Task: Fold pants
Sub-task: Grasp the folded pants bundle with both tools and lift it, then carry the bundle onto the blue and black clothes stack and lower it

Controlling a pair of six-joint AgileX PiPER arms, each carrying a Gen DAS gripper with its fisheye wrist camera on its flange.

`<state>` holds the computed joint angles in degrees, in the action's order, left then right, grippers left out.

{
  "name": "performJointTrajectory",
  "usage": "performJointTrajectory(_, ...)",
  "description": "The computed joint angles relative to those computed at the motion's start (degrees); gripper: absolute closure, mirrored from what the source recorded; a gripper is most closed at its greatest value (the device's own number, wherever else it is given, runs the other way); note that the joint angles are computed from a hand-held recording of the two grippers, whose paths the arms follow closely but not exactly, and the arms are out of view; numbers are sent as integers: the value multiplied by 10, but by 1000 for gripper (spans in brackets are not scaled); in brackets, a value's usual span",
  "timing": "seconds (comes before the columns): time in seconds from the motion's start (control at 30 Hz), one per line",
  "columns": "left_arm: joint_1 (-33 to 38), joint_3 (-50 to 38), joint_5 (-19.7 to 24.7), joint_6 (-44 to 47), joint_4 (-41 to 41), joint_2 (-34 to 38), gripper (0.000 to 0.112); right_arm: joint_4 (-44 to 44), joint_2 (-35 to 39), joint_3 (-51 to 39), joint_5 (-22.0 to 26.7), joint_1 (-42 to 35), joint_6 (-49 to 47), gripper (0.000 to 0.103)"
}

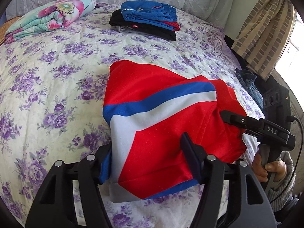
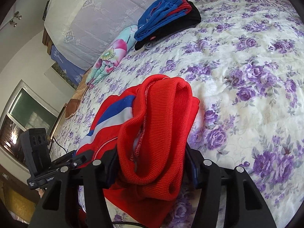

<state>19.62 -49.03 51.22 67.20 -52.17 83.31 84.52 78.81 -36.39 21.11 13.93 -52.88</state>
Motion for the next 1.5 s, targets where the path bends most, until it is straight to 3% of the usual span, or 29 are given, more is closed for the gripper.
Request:
performJointTrajectory(0.07, 24, -12, 19, -2, 0, 19, 40, 2, 1, 0, 6, -3, -1, 44)
performJointTrajectory(0.23, 47, -25, 27, -21, 8, 34, 40, 2, 3, 0, 2, 0, -2, 43)
performJointTrajectory(0.3, 37, -14, 18, -12, 9, 24, 49, 1, 2, 0, 1, 1, -2, 43)
performJointTrajectory(0.37, 37, -14, 41, 4, 2, 25, 73, 2, 1, 0, -2, 4, -2, 43)
performJointTrajectory(0.57, 25, 2, 17, 20, -10, -4, 91, 13, -1, 0, -25, 21, -19, 53)
performJointTrajectory(0.7, 12, 4, -5, 21, -12, -34, 96, -114, -27, -13, -77, 59, 89, 63)
performJointTrajectory(0.87, -22, -26, -29, -7, 1, -63, 97, -249, -49, -49, -58, 45, 200, 65)
performJointTrajectory(1.17, -128, -192, -95, -145, 77, -18, 97, -373, -12, -203, -3, -24, 287, 65)
performJointTrajectory(1.5, -217, -564, -83, -381, 258, 183, 97, -494, 148, -510, 51, -77, 374, 65)
